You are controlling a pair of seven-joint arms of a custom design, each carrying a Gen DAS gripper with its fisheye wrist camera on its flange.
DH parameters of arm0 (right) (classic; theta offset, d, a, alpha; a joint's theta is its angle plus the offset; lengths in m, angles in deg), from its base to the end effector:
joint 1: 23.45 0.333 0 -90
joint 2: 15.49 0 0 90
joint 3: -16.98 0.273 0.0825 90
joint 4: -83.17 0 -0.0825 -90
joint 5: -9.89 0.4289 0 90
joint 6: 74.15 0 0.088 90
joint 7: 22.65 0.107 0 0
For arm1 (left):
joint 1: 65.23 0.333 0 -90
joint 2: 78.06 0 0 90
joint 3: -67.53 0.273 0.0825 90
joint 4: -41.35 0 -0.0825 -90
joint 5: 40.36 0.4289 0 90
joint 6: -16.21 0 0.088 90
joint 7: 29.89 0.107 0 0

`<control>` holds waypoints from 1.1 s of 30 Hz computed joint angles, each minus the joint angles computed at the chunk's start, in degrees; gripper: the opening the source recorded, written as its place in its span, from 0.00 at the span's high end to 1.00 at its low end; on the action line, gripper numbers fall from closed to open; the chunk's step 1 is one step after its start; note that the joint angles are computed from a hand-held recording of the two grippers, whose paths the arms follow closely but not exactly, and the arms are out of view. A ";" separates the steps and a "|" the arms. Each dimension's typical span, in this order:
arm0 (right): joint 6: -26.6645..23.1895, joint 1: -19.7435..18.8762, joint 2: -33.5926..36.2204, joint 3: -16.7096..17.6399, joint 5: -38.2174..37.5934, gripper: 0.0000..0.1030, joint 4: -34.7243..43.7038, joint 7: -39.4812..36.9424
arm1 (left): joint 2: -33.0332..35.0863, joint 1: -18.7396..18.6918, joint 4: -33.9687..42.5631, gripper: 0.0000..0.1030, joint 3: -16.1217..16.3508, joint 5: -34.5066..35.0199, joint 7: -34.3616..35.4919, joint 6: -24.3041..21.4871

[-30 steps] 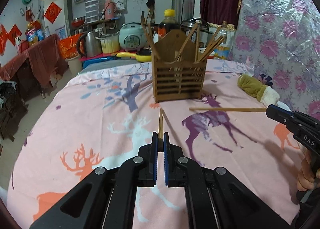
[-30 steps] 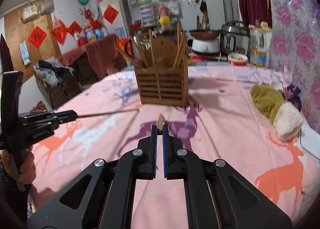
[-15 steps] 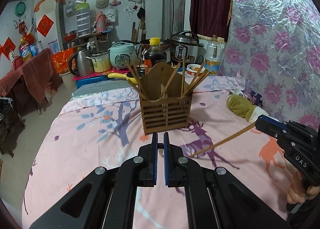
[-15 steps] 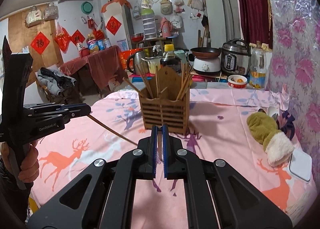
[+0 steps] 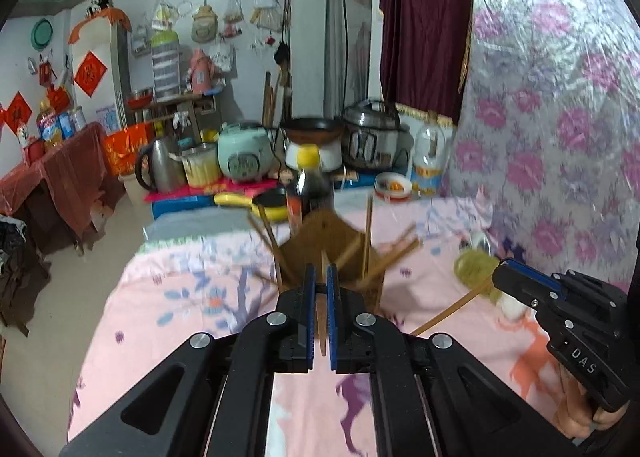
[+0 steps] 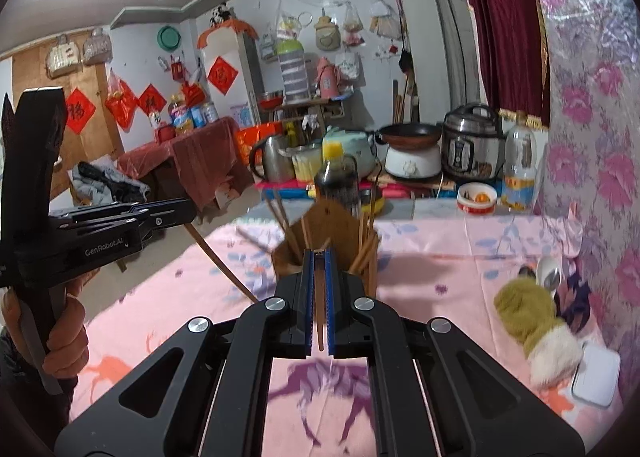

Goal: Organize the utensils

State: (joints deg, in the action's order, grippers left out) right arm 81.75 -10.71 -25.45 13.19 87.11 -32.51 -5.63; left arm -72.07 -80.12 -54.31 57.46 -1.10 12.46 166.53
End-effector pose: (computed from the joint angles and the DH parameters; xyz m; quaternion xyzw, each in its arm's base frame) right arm 0.5987 0.0562 0.5503 -0.6747 0.4581 -0.2132 0.5381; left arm 0.6163 -0.2975 0.5816 -0.6091 0.6377 -0.3460 0.3203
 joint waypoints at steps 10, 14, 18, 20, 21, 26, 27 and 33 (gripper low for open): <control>6.42 -0.96 10.42 3.06 4.99 0.94 15.73 -0.33 | 12.12 -3.25 18.60 0.94 4.46 9.52 -6.57 -2.18; 5.63 -2.15 17.89 5.10 -6.99 0.93 20.80 10.62 | 17.90 -1.66 22.22 0.92 3.76 -0.75 -0.29 -1.84; 5.62 -4.26 20.80 6.67 -13.85 0.89 21.38 18.01 | 16.69 -3.39 18.31 0.51 6.58 -1.76 -1.24 -2.51; 5.03 -6.65 18.38 8.33 -8.61 0.88 19.27 14.09 | 13.06 -4.51 13.60 0.42 8.32 2.43 -6.13 -1.11; 4.80 -7.29 16.79 8.58 -5.94 0.84 17.97 11.95 | 10.98 -4.57 11.25 0.36 8.56 4.07 -8.72 -0.48; 3.75 -6.65 9.27 6.37 4.40 0.73 10.60 3.99 | 1.51 -2.11 0.29 0.29 6.70 8.86 -19.14 2.86; 3.59 -6.09 8.17 5.74 5.34 0.72 9.40 3.34 | -0.63 -1.73 -2.10 0.28 6.13 10.27 -21.39 2.80; 2.99 -2.98 0.11 2.08 15.18 0.46 -0.09 -3.72 | -10.21 1.17 -11.82 0.13 0.94 23.01 -35.33 0.58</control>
State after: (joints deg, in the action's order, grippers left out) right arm 84.74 -13.70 -25.33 15.27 102.29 -32.61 -9.35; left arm -82.28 -78.95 -66.13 58.40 21.91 -22.87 167.11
